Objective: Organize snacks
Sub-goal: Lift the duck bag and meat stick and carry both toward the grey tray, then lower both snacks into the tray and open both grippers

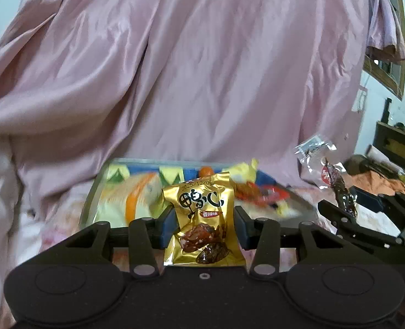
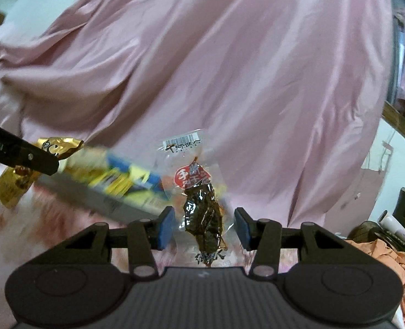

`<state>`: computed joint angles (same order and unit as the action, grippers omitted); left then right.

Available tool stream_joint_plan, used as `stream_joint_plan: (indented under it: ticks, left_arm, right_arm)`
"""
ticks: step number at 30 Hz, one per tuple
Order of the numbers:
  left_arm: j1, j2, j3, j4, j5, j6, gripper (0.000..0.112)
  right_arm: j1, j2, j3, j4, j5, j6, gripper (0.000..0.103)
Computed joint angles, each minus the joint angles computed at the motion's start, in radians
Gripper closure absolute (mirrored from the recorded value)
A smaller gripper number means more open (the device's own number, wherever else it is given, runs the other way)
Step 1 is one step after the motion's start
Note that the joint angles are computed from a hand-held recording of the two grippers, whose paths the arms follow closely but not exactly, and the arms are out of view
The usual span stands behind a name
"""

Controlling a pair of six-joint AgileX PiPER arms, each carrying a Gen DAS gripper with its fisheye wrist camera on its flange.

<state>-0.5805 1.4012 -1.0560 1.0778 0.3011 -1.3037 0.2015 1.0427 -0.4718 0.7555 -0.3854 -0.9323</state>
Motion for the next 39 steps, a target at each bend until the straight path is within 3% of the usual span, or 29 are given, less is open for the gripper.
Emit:
stream_joint_plan:
  ticks: [8, 18, 28, 32, 39]
  left_arm:
    - [0.055, 0.220, -0.282, -0.233, 0.041, 0.204, 0.065]
    - [0.090, 0.403, -0.493, -0.410, 0.112, 0.328, 0.065]
    - [0.085, 0.499, -0.613, -0.494, 0.181, 0.446, 0.065]
    - [0.089, 0.516, -0.619, -0.477, 0.186, 0.434, 0.065]
    - [0.095, 0.536, -0.634, -0.495, 0.194, 0.462, 0.065]
  right_arm:
    - [-0.103, 0.199, -0.121, -0.400, -0.138, 0.442, 0.051]
    - [-0.180, 0.354, -0.216, -0.582, -0.161, 0.711, 0.051]
    - [-0.223, 0.444, -0.321, -0.759, -0.064, 0.930, 0.051]
    - [-0.251, 0.471, -0.372, -0.934, 0.013, 1.151, 0.051]
    - [-0.273, 0.501, -0.416, -1.132, 0.066, 1.407, 0.050]
